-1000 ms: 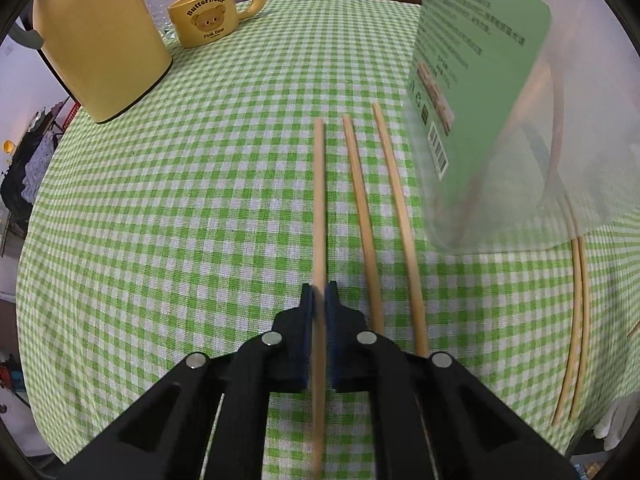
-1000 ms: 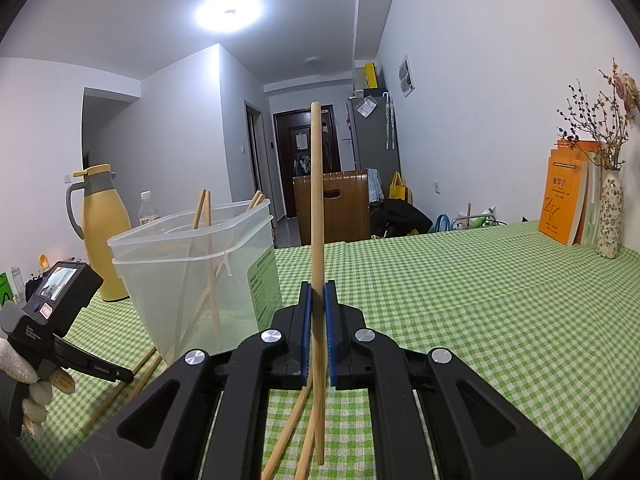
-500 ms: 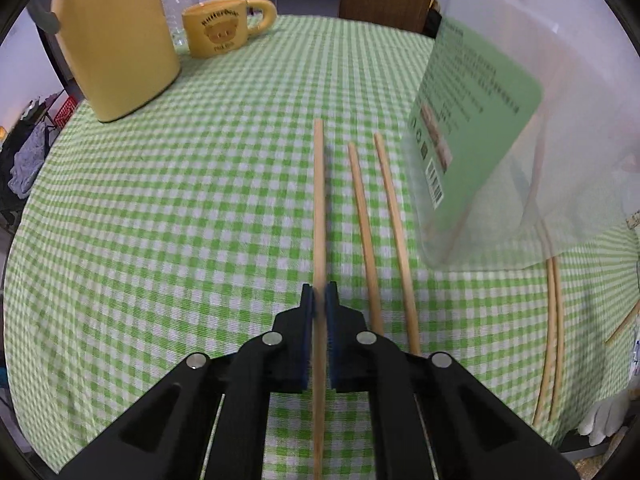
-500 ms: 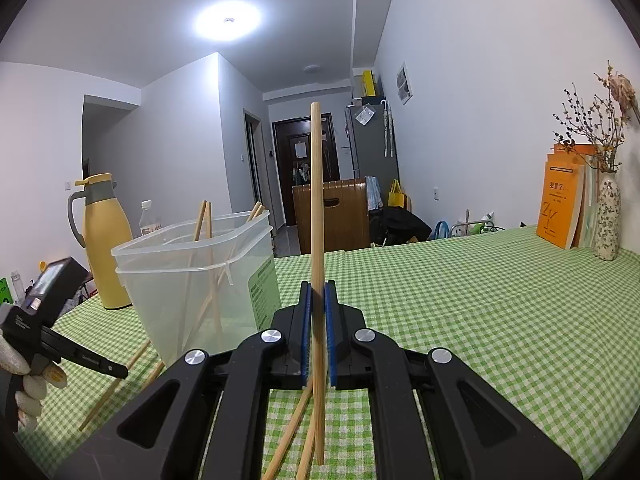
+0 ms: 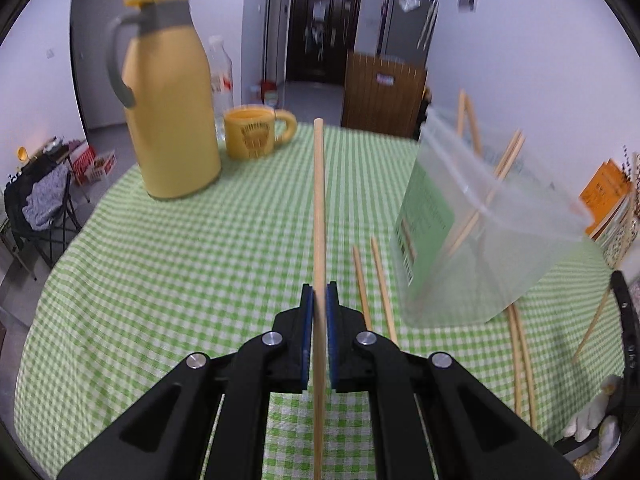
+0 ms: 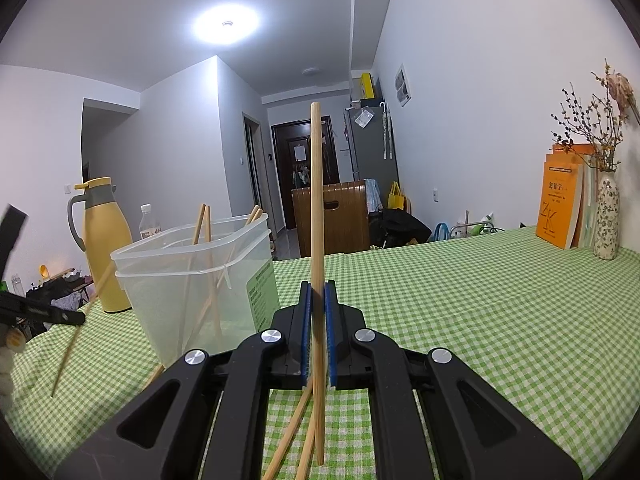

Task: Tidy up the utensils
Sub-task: 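Lift the held chopstick upright with the left tool, then carry both upright chopsticks over the clear plastic box with both tools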

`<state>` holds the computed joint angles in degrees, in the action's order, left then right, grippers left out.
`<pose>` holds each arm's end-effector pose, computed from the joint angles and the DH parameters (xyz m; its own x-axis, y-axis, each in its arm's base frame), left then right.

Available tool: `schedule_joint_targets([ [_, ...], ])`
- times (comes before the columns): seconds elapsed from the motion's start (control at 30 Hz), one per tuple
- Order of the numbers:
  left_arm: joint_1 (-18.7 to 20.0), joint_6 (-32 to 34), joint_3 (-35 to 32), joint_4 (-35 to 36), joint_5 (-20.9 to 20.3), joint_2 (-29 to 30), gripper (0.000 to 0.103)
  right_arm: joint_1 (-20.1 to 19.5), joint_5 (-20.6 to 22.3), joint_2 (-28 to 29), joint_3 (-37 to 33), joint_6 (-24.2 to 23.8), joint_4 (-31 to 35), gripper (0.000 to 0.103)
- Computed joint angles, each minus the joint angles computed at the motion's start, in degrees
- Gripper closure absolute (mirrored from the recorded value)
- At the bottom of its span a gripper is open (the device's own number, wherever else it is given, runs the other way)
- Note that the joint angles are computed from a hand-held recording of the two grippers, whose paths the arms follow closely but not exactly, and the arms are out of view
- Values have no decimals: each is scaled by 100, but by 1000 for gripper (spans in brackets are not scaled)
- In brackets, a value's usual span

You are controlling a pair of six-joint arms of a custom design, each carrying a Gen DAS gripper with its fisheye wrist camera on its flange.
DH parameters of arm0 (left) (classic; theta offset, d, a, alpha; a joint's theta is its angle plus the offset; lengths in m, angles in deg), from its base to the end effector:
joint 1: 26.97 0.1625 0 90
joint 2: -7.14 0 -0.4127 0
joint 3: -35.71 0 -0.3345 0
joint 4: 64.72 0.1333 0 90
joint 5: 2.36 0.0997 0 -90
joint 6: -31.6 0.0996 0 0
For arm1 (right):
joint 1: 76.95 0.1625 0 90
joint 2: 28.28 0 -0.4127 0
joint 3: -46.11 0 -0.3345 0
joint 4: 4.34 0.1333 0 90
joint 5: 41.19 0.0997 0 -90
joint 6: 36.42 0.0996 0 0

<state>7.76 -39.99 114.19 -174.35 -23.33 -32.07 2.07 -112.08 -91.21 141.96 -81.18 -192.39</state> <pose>-0.4140 -0.5624 0.1446 -0.7174 -0.3597 -0.5966 0.2957 0.6182 -0.7283 0.0494 -0.6166 0.3991 -0.7552 -0.3700 0.5411 -0.6361 0.2146 -0.7412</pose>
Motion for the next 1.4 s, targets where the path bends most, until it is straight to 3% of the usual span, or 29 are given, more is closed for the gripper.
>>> schedule_joint_targets([
  [0.37, -332, 454, 115, -921, 514, 82, 99, 133, 17, -116, 150, -316, -74, 96],
  [0.67, -409, 1902, -54, -2443, 592, 384, 99, 240, -61, -273, 205, -450, -111, 96],
  [1.03, -576, 3010, -594, -3304, 845, 781, 99, 389, 80, -358, 51, -376, -91, 96],
  [1.17, -606, 3497, -939, -3645, 927, 986, 99, 483, 157, -354, -53, -340, -26, 96],
  [1.4, -640, 4906, -1836, -4666, 977, 1554, 99, 643, 224, -294, -260, -292, 91, 96],
])
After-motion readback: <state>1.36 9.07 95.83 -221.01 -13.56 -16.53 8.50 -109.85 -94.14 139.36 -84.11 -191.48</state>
